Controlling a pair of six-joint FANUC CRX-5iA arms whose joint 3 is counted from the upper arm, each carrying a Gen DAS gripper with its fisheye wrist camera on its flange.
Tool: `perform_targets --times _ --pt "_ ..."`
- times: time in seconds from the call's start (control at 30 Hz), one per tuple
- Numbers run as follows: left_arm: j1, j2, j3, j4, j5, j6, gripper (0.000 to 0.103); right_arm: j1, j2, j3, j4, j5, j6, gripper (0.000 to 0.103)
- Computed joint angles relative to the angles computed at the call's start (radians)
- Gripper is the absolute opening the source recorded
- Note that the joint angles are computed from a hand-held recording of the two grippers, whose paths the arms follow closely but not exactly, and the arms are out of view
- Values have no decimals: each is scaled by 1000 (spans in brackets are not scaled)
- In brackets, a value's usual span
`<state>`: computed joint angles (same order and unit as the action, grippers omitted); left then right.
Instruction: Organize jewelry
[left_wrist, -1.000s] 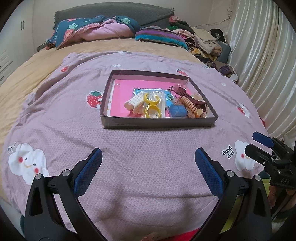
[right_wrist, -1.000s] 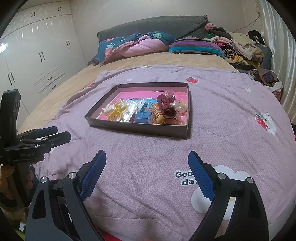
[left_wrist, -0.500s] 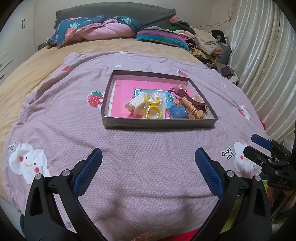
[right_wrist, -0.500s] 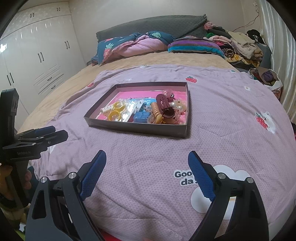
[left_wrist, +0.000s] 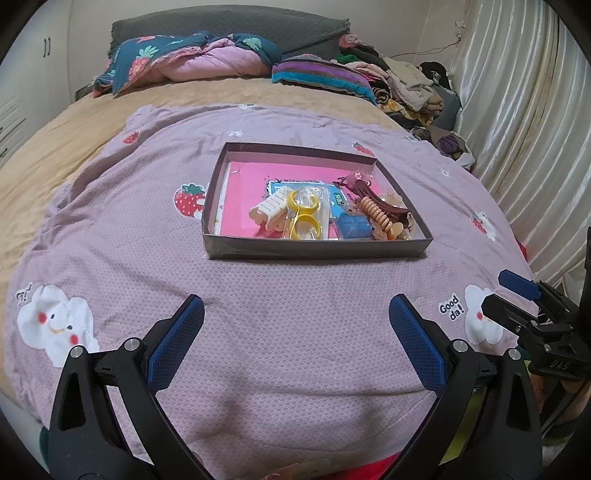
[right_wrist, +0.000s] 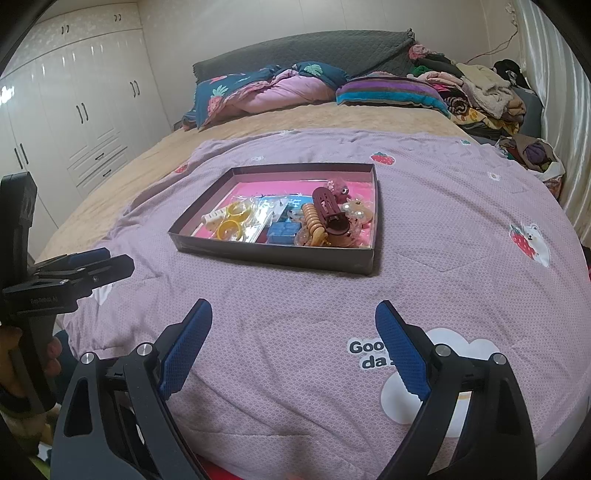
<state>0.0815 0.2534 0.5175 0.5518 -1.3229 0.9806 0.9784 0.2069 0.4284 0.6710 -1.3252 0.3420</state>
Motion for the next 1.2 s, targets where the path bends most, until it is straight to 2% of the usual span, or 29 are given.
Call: perform_targets --times 1.2 --pt "0 1 5 6 -3 -2 94 3 4 7 9 -8 10 89"
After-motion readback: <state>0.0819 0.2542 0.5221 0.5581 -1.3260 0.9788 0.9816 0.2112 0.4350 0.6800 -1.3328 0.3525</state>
